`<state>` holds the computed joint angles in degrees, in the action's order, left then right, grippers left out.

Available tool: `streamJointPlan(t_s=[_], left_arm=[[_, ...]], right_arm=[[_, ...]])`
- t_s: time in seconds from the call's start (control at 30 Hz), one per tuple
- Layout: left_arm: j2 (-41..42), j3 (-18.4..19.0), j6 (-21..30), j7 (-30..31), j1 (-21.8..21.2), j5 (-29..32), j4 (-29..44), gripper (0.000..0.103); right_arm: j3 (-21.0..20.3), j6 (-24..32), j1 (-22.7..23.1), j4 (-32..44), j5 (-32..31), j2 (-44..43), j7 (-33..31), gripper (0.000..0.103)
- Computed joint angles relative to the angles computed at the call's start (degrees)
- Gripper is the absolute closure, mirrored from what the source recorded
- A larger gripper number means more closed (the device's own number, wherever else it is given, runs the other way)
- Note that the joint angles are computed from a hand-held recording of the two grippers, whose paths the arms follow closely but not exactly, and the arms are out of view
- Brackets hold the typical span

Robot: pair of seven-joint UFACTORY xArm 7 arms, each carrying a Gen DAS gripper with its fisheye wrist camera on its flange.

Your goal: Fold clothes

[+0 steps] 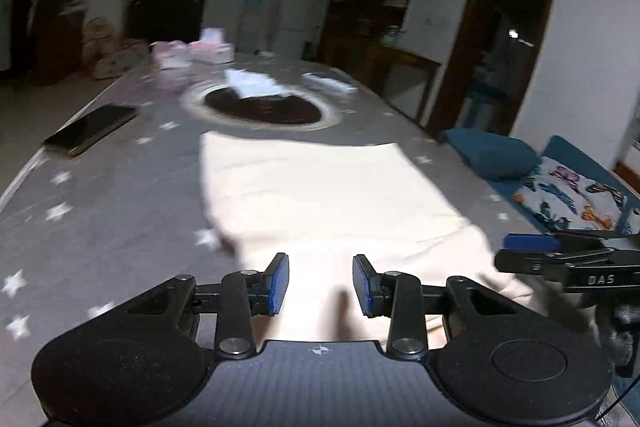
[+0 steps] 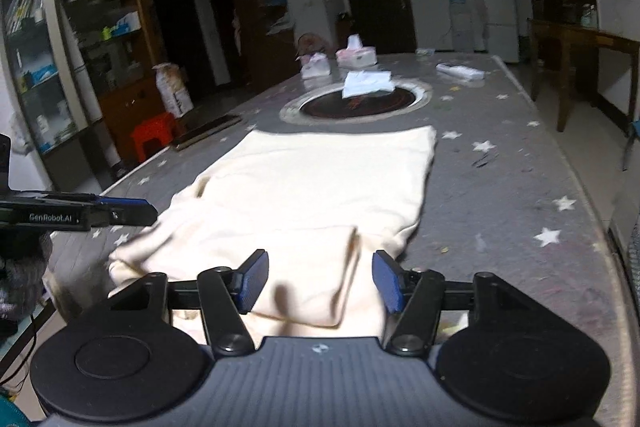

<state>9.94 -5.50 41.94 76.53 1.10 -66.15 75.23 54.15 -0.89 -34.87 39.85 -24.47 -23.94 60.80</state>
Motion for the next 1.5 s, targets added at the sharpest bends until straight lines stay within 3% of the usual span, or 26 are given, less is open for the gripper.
streamJointPlan(t_s=[0.17,0.23,0.33,0.37,0.4,0.43,0.53,0.6,0.63,0.67,0.73,0.83,1.0,1.13,1.23,1.37,1.47,1.5], left_arm=[[-1.0,1.4,1.9,2.3,1.8,0.9,-1.7,0.064],[-0.9,1.7,2.0,1.0,1.8,2.0,-1.8,0.065],[0.1,1.7,2.7,-0.9,2.0,3.7,-1.0,0.067],[0.5,1.6,3.1,-1.2,2.1,3.8,-0.6,0.081],[0.8,1.5,3.5,-1.4,2.3,3.8,-0.2,0.095],[1.0,1.4,3.8,-1.5,2.5,3.7,0.3,0.096],[1.2,1.1,4.5,-1.1,3.3,2.6,1.0,0.098],[1.1,1.2,4.7,-0.6,3.7,1.8,1.2,0.098],[1.1,1.3,4.4,-0.8,3.8,1.9,1.3,0.098],[1.3,1.4,4.1,-1.2,3.8,2.3,1.4,0.098],[1.9,1.6,4.4,-1.8,4.0,3.8,1.8,0.098],[2.4,1.6,5.4,-3.4,4.4,5.8,2.6,0.095],[2.6,0.6,4.8,-1.8,4.8,3.3,4.7,0.095],[3.8,-0.8,6.5,0.7,4.1,1.1,7.5,0.095],[5.9,-1.7,4.1,1.8,2.3,2.6,9.8,0.086],[9.0,-3.1,0.6,3.3,0.9,6.0,12.2,0.075],[10.2,-4.4,0.9,6.7,1.3,7.2,13.0,0.051],[10.7,-4.6,1.3,6.8,1.3,8.0,13.5,0.051]], right_arm=[[-0.5,1.7,1.0,1.6,-1.8,3.6,-0.7,0.055],[-1.6,2.8,2.4,2.1,-2.9,5.0,-0.3,0.07],[-2.1,4.4,3.2,2.9,-5.0,5.7,1.0,0.082],[-2.6,4.6,3.6,3.1,-5.7,5.7,1.4,0.09],[-3.1,4.6,4.1,3.2,-6.3,5.6,1.8,0.092],[-3.7,4.5,4.7,3.3,-6.9,5.3,2.3,0.094],[-4.5,3.8,5.1,3.7,-9.5,3.3,4.2,0.095],[-7.1,3.7,7.9,3.6,-9.6,3.5,3.9,0.095],[-8.9,3.9,9.8,3.4,-9.4,4.0,3.3,0.091],[-10.4,4.6,11.7,3.4,-9.3,4.5,2.8,0.081],[-12.0,8.6,14.4,3.6,-9.6,6.0,2.3,0.078],[-12.2,11.2,14.8,3.2,-12.6,5.3,4.9,0.078],[-12.3,8.5,12.8,5.1,-20.0,5.0,10.0,0.078],[-9.2,9.0,9.3,9.2,-28.7,9.4,15.2,0.078],[-9.1,10.9,9.3,10.5,-32.1,11.5,19.1,0.073],[-12.6,11.5,12.5,9.5,-31.8,12.3,20.0,0.073],[-14.8,9.7,14.0,9.1,-33.6,12.8,22.0,0.073],[-15.3,9.6,14.4,9.3,-34.5,13.3,22.6,0.073]])
